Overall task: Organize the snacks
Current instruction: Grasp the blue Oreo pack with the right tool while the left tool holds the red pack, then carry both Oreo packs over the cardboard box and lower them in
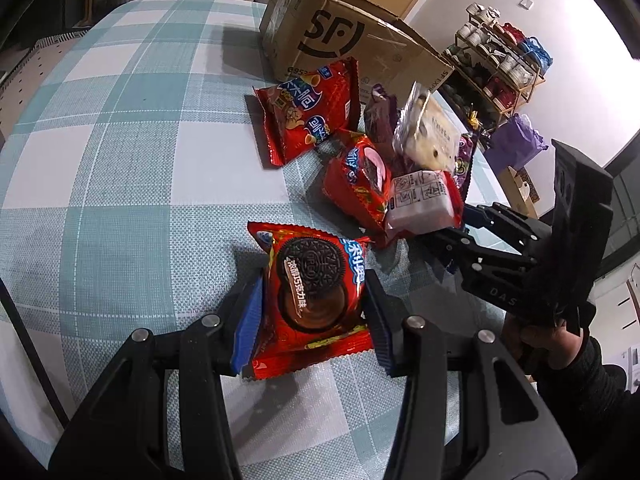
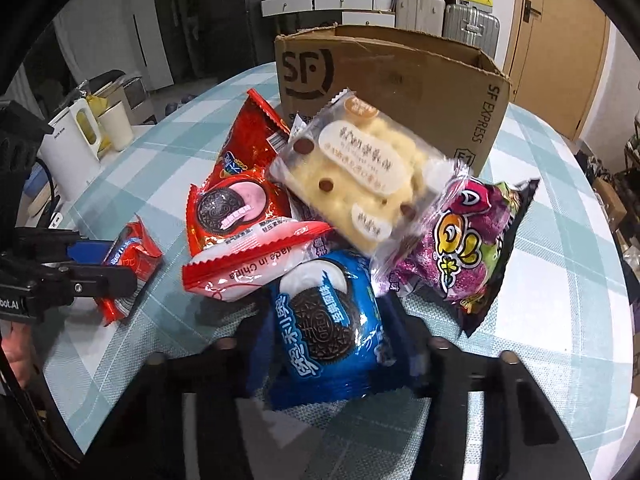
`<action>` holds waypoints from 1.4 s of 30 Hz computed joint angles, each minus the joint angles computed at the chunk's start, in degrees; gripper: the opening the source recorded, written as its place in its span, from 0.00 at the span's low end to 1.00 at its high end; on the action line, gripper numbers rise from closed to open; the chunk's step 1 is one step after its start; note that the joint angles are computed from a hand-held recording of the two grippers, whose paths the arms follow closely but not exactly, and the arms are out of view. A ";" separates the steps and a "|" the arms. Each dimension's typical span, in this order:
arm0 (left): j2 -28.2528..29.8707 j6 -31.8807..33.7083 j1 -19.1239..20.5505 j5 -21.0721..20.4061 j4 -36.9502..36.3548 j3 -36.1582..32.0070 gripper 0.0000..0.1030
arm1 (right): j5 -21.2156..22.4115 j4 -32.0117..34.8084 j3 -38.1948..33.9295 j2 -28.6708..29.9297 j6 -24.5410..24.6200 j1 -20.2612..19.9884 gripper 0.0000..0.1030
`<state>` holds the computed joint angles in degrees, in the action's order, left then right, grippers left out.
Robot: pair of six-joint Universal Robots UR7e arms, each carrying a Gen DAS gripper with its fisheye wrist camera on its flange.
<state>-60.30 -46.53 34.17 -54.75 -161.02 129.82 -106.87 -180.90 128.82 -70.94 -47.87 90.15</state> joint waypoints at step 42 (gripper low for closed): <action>0.10 0.89 -5.02 5.24 11.97 -8.26 0.43 | 17.98 10.38 2.56 -16.37 9.47 -3.96 0.44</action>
